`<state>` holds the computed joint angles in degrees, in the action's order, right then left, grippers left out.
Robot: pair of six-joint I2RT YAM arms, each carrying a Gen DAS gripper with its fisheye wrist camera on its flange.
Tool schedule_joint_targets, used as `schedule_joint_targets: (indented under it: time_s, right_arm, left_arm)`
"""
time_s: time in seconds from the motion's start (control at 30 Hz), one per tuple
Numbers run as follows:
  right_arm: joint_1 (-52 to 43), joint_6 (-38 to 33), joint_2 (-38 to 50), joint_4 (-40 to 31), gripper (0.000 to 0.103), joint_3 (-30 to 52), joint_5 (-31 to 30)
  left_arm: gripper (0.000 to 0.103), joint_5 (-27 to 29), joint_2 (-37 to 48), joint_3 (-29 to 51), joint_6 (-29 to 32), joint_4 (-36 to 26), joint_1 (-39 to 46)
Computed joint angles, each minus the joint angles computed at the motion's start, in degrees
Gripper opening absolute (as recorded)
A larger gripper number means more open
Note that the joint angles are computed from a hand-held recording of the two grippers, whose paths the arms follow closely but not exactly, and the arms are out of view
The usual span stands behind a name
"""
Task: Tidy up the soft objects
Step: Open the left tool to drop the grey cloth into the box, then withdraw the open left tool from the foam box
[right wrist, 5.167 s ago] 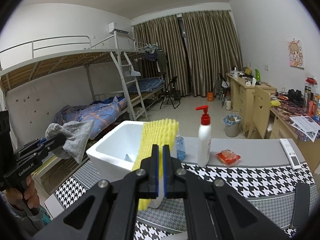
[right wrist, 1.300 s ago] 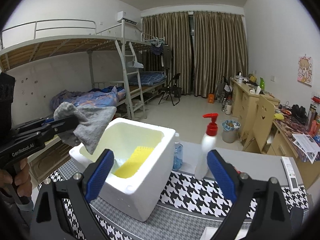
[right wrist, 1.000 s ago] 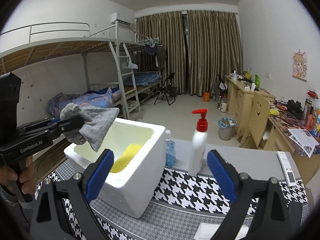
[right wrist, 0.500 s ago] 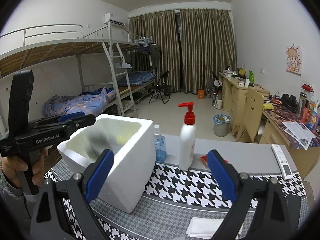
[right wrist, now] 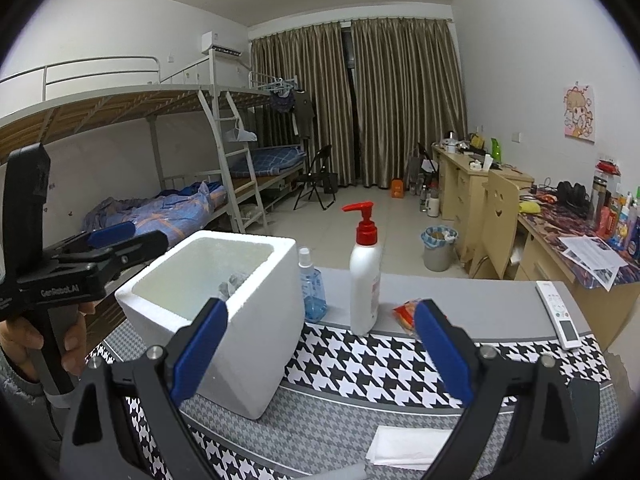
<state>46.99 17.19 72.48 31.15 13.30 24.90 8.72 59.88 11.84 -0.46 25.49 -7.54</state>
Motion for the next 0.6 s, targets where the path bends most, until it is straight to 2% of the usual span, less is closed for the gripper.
schedule_joint_targets:
  time_s: [0.23, 0.6]
  right_arm:
    - [1.61, 0.21, -4.62, -2.55, 0.096, -1.63, 1.77]
    - [-1.29, -0.26, -6.71, -1.16, 0.096, -4.94, -1.43]
  left_arm:
    - [0.102, -0.37, -8.19, -2.13, -0.80, -4.73, -1.21]
    - [0.102, -8.43, -15.15, -4.67, -3.85, -8.03, -10.92]
